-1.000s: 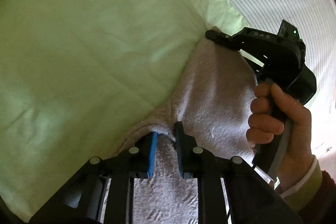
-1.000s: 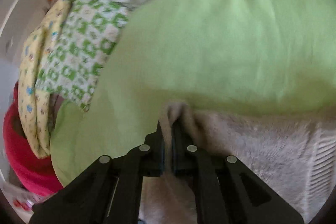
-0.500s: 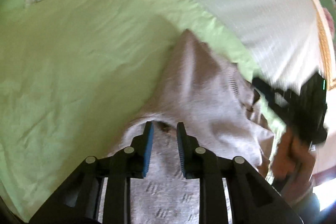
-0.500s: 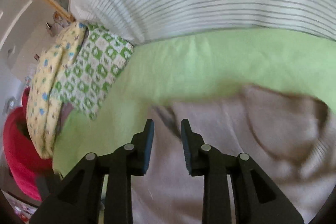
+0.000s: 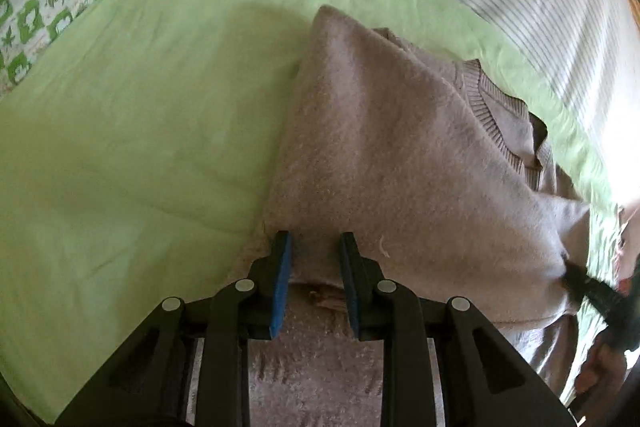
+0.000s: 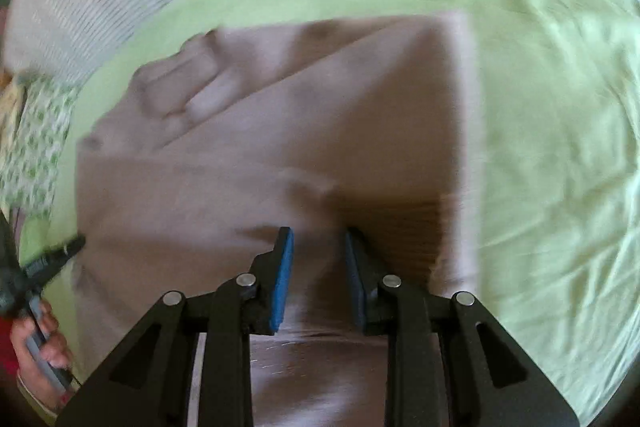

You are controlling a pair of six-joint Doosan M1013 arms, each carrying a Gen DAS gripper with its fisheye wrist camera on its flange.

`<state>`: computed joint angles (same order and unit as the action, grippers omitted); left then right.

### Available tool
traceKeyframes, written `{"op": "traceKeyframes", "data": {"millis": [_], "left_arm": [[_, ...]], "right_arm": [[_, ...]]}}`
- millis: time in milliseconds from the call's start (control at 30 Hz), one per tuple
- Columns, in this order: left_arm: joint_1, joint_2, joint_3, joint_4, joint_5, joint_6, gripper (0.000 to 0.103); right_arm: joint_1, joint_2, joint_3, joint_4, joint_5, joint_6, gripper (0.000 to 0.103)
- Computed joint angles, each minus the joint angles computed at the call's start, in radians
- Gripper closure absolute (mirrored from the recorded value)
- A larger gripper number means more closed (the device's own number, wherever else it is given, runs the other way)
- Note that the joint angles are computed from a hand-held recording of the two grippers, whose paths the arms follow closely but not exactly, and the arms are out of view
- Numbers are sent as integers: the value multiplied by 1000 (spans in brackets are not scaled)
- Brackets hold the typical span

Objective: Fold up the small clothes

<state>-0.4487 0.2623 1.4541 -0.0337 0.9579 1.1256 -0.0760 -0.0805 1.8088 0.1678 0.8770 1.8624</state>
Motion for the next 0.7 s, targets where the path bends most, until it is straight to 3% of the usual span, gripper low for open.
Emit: {"op": "traceKeyframes", "data": {"millis": [67, 133, 167, 367, 700], "left_arm": [[-1, -6, -5, -1, 8, 0, 73], [2, -23, 1, -14, 7, 3, 53], [1, -36, 9, -11, 5, 1, 50], [5, -131, 92, -81, 13, 62, 44], [17, -290, 274, -147, 103, 152, 42]], "right_arm": [[0, -28, 4, -67, -30, 85, 75], [-19, -56, 18, -5, -55, 64, 75], [-29, -76, 27, 34, -59, 42, 74], [-41, -174, 77, 66, -14, 35, 65], [13, -336, 191, 19, 71, 98, 64]]}}
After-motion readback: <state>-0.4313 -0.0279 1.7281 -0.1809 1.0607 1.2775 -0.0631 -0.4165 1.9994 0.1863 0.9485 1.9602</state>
